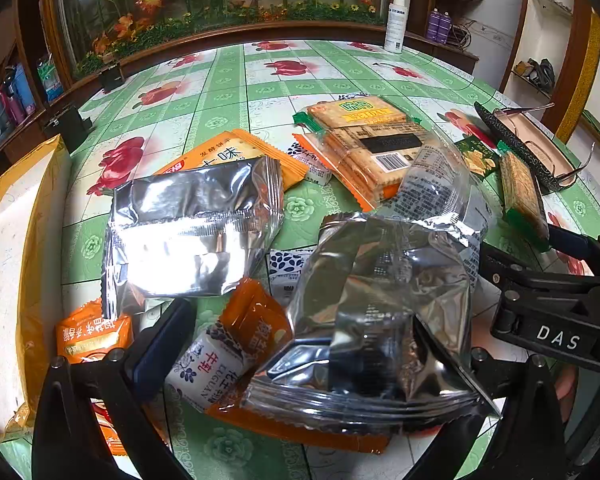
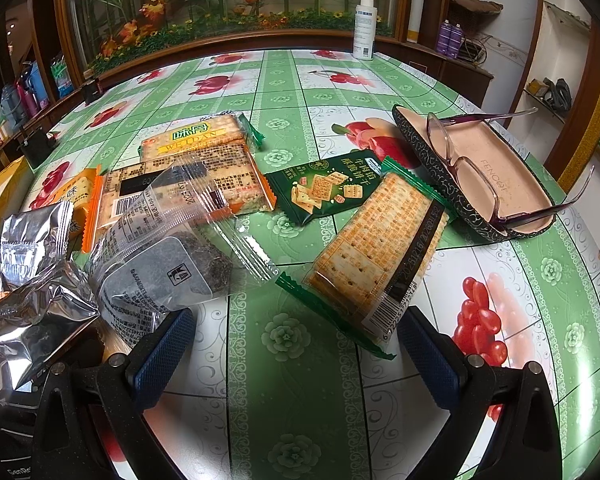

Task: Organize snacks
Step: 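Move the left gripper toward the silver foil bag in the snack pile, then grasp the silver foil bag with the left gripper while the right grasps an orange bag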

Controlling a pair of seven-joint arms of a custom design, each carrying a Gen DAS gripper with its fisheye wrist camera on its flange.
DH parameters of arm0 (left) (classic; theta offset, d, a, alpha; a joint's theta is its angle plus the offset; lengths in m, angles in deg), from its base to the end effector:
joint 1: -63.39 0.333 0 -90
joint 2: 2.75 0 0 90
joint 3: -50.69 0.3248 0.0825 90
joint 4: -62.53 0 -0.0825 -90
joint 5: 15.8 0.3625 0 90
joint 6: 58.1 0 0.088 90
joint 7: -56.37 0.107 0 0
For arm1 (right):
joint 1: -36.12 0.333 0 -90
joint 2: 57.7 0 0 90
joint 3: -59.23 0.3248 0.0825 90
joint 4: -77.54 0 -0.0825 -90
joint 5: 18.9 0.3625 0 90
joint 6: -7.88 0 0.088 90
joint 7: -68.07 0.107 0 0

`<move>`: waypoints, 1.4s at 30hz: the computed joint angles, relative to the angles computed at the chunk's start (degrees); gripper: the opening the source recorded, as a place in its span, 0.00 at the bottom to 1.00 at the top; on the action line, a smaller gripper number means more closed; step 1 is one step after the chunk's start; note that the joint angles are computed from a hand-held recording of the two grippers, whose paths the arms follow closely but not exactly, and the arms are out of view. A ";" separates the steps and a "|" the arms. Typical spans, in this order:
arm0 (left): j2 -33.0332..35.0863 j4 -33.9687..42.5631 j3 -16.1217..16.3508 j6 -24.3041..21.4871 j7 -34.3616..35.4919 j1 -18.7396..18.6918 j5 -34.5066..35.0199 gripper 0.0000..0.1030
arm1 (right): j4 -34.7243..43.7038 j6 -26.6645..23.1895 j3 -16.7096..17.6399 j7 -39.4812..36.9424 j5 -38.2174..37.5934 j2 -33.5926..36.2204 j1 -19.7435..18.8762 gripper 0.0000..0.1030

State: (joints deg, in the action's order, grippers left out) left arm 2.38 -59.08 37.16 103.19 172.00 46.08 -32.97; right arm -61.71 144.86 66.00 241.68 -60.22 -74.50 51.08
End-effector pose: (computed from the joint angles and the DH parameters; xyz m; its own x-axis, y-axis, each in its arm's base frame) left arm 0.5093 -0.2835 0.4595 -0.6628 -0.7488 0.0027 -0.6065 0.5347 -0.5884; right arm 0.4181 0.1628 0.4625 -0.5622 -0.8269 -0.0139 -0.6649 0.4619 -0.5869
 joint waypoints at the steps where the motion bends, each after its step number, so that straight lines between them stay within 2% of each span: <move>1: 0.00 0.00 0.02 0.00 0.00 -0.02 0.00 1.00 | 0.02 -0.01 0.01 0.01 0.00 0.02 0.01 0.99; 12: 0.01 0.03 0.03 -0.02 -0.01 -0.02 0.01 1.00 | 0.06 -0.21 0.01 0.21 0.05 0.01 0.01 0.99; 18: 0.06 0.00 0.08 0.08 -0.52 -0.13 0.49 1.00 | 1.24 -2.43 0.67 2.39 0.25 0.77 0.21 0.99; 21: -0.51 0.13 0.20 -1.91 -0.22 0.14 0.57 1.00 | 1.41 -2.66 0.43 2.30 0.39 0.87 0.56 0.99; 23: -1.13 0.47 0.08 -4.47 2.70 1.07 -1.99 1.00 | 0.95 -1.70 -0.20 0.61 1.06 0.43 0.89 0.99; 25: -2.84 -0.18 -0.15 -7.00 8.49 2.35 -8.51 1.00 | 0.19 -0.29 -0.58 -1.09 1.24 -0.15 1.00 0.99; 27: -4.67 -1.58 0.09 -7.48 12.01 2.87 -11.75 1.00 | -0.53 0.83 -0.50 -1.57 0.72 -0.58 0.77 0.99; 31: -8.74 -3.70 1.71 -10.66 20.48 3.89 -21.32 1.00 | -1.80 3.78 -0.87 -3.77 0.27 -1.31 0.52 0.99; 34: -9.76 -3.00 2.79 -13.42 24.22 4.57 -26.15 1.00 | -3.14 6.50 -1.09 -3.64 0.64 -2.40 -0.01 0.99; 36: -9.72 -2.86 2.53 -12.26 24.97 4.73 -26.61 1.00 | -4.09 9.00 -1.62 -4.28 1.45 -3.31 -0.18 0.99; 39: -9.34 -2.10 2.16 -12.13 26.00 4.52 -27.22 1.00 | -5.38 11.05 -0.49 -1.76 -0.34 -4.82 -1.68 0.99; 42: -9.99 -2.04 1.26 -11.06 30.17 3.36 -28.44 1.00 | -6.42 12.85 -0.47 -0.77 -0.31 -5.69 -2.20 0.99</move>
